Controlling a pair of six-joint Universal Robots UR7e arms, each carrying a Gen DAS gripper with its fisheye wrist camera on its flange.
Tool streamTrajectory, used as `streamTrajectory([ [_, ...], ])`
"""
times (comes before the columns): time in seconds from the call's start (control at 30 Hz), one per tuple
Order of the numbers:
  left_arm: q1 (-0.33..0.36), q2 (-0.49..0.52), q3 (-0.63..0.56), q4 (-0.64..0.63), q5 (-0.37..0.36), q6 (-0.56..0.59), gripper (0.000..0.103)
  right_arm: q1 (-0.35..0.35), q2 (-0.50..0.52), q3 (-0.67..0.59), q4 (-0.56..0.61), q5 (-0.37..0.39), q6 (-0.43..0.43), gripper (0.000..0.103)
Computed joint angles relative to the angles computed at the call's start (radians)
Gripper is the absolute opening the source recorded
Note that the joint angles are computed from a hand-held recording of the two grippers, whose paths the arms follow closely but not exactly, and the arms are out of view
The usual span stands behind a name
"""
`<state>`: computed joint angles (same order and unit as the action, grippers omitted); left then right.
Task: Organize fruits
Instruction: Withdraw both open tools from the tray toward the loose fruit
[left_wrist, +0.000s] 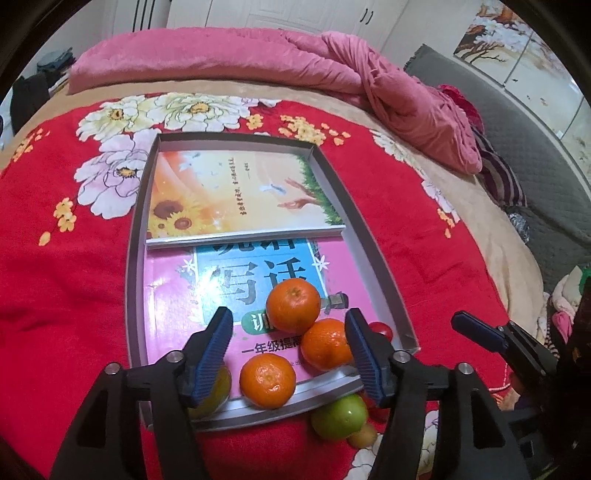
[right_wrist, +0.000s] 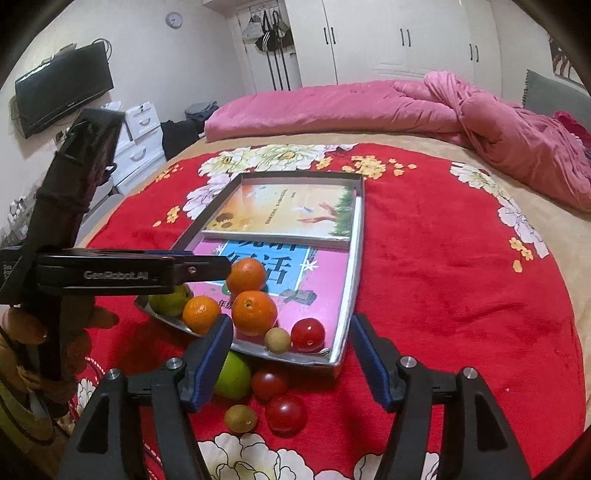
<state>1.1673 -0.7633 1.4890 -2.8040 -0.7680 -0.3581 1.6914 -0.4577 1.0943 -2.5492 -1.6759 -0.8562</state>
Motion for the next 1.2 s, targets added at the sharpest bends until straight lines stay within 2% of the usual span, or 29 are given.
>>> streamTrajectory([
  [0.17,-0.016,-0.014,0.02,-0.027,0.017,0.01,0.075,-0.005,-0.005,-0.003,-0.007,0.009,0.021,0.067],
  [0.47,-0.045,-0.04,0.059,-0.061,0.025,0.024,0.077,-0.011,-0.014,-0.009,-0.019,0.027,0.04,0.068],
  [0.57,-0.052,-0.046,0.067,-0.065,0.019,0.029,0.077,-0.013,-0.02,-0.003,-0.023,0.036,0.039,0.073],
  [0.93,-0.068,-0.07,0.119,-0.074,0.001,0.0,0.079,-0.018,-0.039,0.014,-0.023,0.053,0.039,0.074],
  [1.2,-0.074,-0.085,0.15,-0.057,-0.003,-0.029,0.079,-0.019,-0.063,0.059,-0.033,0.043,0.005,0.074],
])
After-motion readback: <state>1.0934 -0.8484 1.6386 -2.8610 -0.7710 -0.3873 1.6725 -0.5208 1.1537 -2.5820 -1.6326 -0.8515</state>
